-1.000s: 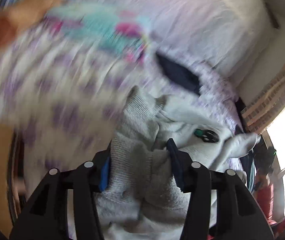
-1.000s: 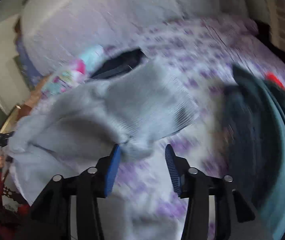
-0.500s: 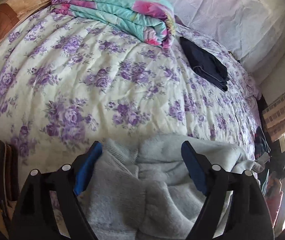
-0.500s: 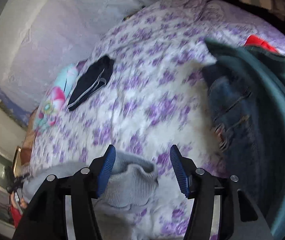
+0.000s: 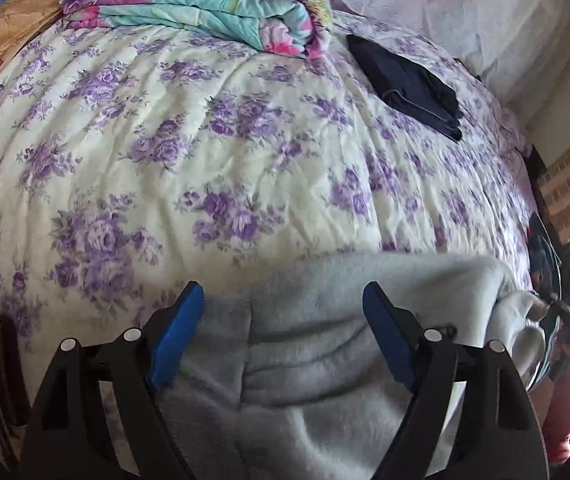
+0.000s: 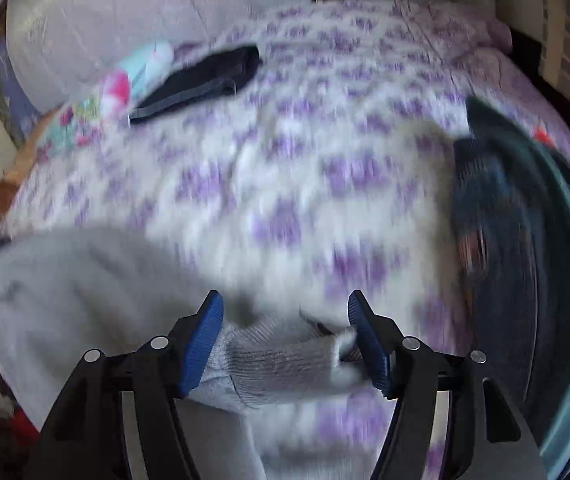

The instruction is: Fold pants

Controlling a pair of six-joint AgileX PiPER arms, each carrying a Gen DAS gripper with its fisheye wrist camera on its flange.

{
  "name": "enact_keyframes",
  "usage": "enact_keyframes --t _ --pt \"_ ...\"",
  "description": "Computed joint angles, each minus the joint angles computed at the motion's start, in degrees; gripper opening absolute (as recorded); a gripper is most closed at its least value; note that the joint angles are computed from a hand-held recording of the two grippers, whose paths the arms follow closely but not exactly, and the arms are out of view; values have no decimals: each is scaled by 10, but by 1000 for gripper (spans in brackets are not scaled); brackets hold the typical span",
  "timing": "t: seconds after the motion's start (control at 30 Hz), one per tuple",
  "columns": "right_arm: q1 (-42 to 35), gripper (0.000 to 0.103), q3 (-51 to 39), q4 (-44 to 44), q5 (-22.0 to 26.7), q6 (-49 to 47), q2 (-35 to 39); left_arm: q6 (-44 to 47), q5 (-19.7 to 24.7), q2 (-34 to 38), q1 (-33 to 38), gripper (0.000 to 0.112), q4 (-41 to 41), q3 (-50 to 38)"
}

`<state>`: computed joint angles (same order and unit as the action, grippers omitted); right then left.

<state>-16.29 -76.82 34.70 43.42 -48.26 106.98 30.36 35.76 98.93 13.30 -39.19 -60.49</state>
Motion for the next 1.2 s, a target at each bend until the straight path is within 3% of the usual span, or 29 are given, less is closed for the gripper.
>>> enact_keyframes --t 0.07,0.2,0.37,0.53,0.67,0.77,0.8,0.83,0.87,0.9,0.97,1.1,1.17,1.2 --pt "-51 68 63 54 18 -57 -23 40 13 -7 21 79 -29 19" --pt "-126 76 106 129 80 -118 -43 81 39 -2 47 79 -61 23" --pt "-160 76 29 214 161 -97 -14 78 51 -10 41 79 -67 8" --pt "-100 76 -110 65 156 70 93 41 69 19 23 80 -30 -32" --pt "-90 76 -13 85 100 -14 46 47 66 37 9 87 -21 -39" --pt "-85 47 44 120 70 -84 19 47 54 43 -6 86 -18 -46" --pt "-82 28 48 130 74 -99 18 61 55 44 -6 79 -34 -47" --pt "-79 16 50 134 76 -107 16 62 52 43 -7 75 -38 -46" --pt "-68 14 62 134 60 -117 2 57 43 39 -9 64 -36 -42" --pt "-57 14 77 134 32 -129 -15 63 40 36 -7 46 -43 -38" --pt "-53 13 81 146 21 -142 -30 89 47 31 5 25 -71 -28" --pt "-71 12 51 178 39 -149 -46 161 73 17 44 18 -155 -1" --pt "-66 12 40 167 37 -138 -48 159 71 12 42 19 -152 0" --pt "-62 12 37 158 34 -131 -47 133 64 17 35 24 -123 -11"
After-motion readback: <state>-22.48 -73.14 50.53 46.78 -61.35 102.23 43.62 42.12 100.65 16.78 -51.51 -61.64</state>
